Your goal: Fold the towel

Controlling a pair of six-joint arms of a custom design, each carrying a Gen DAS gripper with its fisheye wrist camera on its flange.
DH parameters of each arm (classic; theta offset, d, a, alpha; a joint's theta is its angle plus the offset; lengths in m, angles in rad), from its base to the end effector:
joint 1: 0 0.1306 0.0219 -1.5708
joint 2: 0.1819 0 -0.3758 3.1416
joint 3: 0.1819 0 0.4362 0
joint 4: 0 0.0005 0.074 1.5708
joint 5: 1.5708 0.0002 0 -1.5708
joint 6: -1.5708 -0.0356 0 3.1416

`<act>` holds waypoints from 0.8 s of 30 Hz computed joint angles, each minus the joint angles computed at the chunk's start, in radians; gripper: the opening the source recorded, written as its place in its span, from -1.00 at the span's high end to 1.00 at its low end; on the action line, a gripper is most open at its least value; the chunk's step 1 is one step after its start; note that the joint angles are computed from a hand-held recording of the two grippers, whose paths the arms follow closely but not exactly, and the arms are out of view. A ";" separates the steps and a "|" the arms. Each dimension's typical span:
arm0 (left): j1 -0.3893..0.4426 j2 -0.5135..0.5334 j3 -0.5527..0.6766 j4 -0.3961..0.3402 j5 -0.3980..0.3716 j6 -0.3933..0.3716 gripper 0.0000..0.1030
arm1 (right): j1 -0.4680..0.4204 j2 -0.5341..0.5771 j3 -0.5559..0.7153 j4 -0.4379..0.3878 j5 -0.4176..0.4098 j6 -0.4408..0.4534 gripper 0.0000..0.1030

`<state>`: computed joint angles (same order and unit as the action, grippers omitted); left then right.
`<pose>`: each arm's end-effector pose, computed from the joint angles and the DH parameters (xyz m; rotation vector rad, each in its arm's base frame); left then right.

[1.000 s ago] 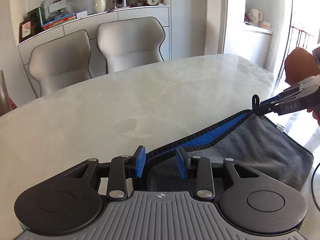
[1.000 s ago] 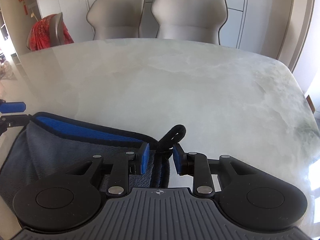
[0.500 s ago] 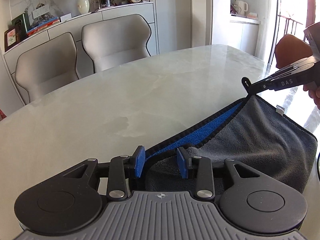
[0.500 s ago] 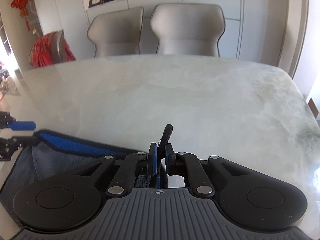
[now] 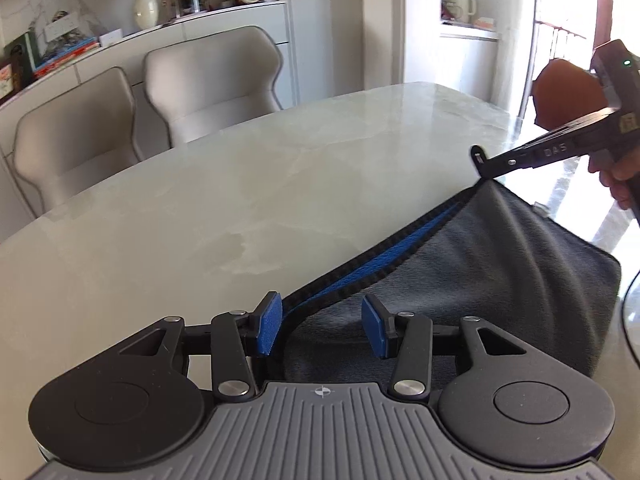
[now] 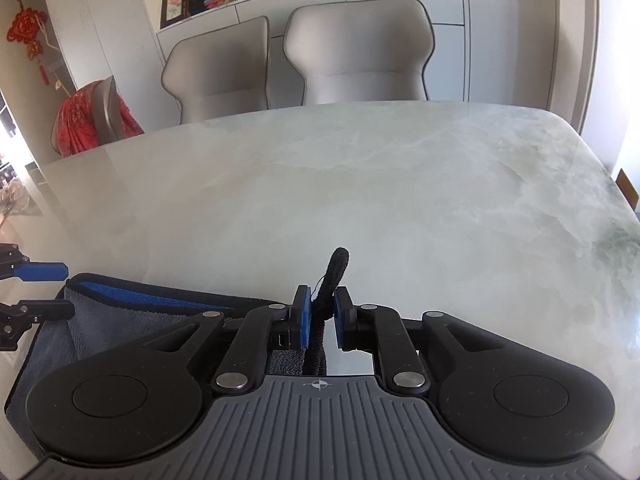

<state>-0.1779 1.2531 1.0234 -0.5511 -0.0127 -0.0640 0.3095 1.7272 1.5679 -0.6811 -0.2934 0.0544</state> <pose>0.4660 -0.0838 0.3263 0.2776 2.3354 -0.0409 0.6154 0.2071 0.3353 -0.5707 2.3487 0.4710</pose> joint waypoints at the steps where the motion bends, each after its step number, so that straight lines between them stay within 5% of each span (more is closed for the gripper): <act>1: -0.002 0.011 0.011 -0.010 -0.009 -0.011 0.04 | 0.000 0.000 0.000 -0.004 -0.001 0.003 0.74; 4: 0.000 0.029 0.026 -0.028 -0.014 -0.017 0.13 | 0.001 0.000 0.001 -0.009 0.004 0.014 0.74; 7: 0.010 0.045 0.044 -0.053 -0.008 0.001 0.56 | -0.001 -0.003 -0.006 0.002 -0.001 0.019 0.74; 11: 0.024 0.058 0.065 -0.070 0.001 0.026 0.84 | -0.004 -0.011 -0.018 0.025 -0.016 0.032 0.74; 20: -0.006 0.051 0.059 -0.047 -0.101 0.042 0.82 | -0.002 -0.016 -0.024 0.043 0.016 -0.002 0.79; 24: -0.017 0.073 0.076 -0.075 -0.160 0.056 0.51 | -0.004 -0.009 -0.011 0.014 -0.005 -0.016 0.67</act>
<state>-0.1949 1.3265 1.0994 -0.6256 -0.1728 -0.0085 0.3051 1.7180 1.5565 -0.6667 -0.2981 0.0388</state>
